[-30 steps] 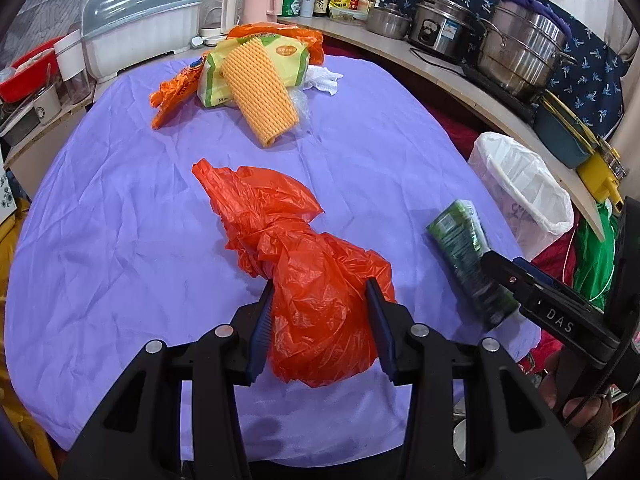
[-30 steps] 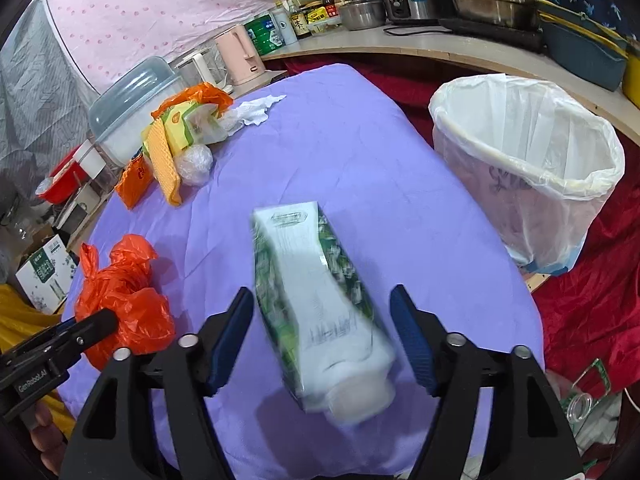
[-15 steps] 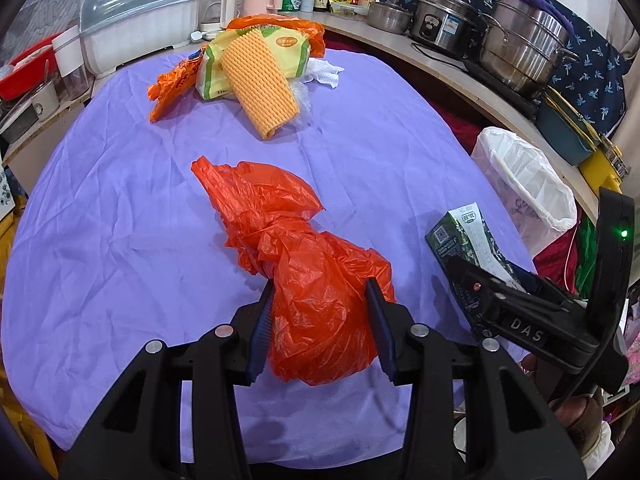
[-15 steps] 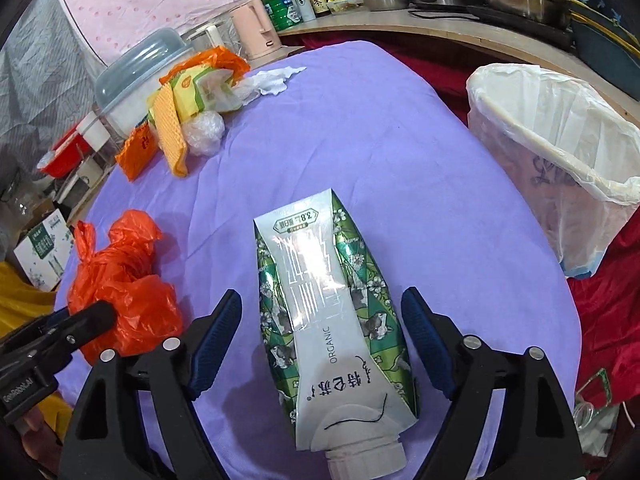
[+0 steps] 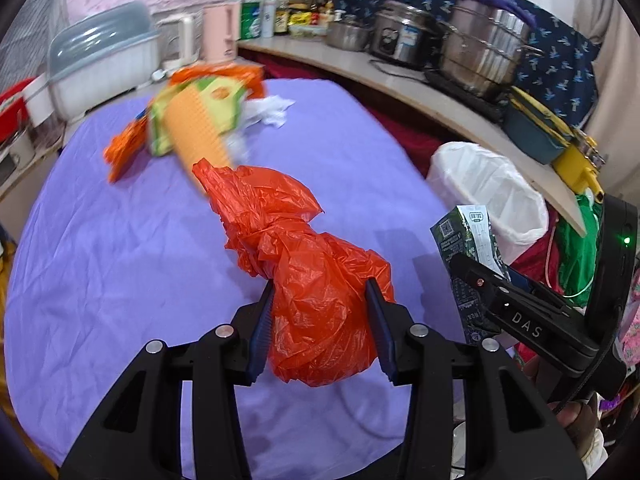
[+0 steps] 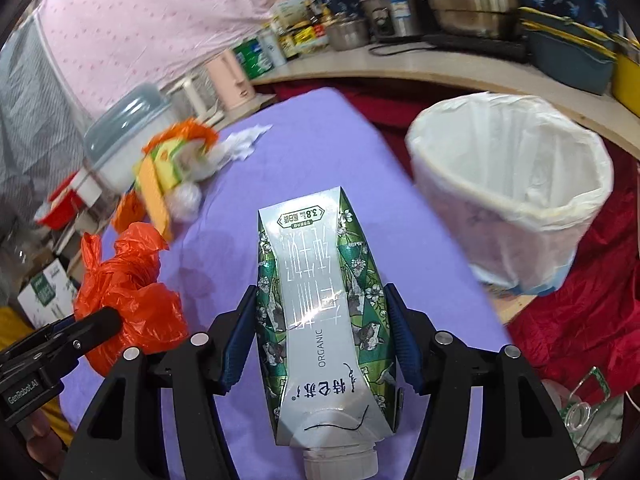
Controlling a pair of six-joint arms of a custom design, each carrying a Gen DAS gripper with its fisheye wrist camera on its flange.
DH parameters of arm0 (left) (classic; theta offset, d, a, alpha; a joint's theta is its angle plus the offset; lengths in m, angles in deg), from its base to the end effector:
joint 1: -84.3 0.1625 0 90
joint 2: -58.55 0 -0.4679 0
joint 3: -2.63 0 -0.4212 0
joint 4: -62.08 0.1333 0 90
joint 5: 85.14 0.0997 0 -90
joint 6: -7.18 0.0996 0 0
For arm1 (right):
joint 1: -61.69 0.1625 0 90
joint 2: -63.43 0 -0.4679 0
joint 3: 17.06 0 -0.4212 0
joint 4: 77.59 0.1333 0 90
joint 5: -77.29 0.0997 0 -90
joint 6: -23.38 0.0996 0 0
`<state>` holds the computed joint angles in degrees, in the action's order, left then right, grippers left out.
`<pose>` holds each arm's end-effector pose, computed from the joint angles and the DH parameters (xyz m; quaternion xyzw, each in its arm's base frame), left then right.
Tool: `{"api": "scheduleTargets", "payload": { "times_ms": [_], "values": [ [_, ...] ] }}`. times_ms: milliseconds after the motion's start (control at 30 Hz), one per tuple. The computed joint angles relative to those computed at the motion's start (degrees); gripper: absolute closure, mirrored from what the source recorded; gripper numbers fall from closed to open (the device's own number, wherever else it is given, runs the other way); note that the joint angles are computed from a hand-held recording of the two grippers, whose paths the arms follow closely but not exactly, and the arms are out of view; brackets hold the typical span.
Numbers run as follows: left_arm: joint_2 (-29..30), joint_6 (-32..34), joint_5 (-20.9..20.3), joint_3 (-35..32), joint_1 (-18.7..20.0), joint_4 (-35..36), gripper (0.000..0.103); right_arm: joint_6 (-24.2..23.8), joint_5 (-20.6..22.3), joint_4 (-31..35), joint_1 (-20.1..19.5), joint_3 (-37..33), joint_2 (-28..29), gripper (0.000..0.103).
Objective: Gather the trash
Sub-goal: 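Carry the orange bag and milk carton over the white trash bin with both tools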
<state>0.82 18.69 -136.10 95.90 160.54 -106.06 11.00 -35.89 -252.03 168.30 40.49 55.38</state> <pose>0.0196 -0.7443 0.3238 0.0736 0.8834 -0.3484 0.3045 0.3392 -0.8078 -0.1102 0.1755 -0.9198 0.3010 0.1807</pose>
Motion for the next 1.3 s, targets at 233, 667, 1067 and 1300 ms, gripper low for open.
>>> {"api": "scheduleTargets", "payload": {
  "times_ms": [233,667,1067,1300],
  "values": [
    [4.78,1.93,-7.61,-7.74,-2.49,5.91,0.062,0.29,-2.58,-9.24,-2.06,3.50,-4.73,0.044],
    [22.37,9.35,-13.12,-30.94,-5.43,16.17,0.061,2.19,-6.06,-14.29,-6.18,1.36,-7.48,0.044],
    [31.28,10.03,-9.30,-42.33,-4.83,18.57,0.043,3.11,-5.14,-9.78,-7.71,-5.01,-5.02,0.044],
    [30.44,9.25,-4.64,-41.26,-4.28,14.81,0.040,1.89,-4.20,-3.45,-7.48,-13.71,-0.70,0.043]
  ]
}}
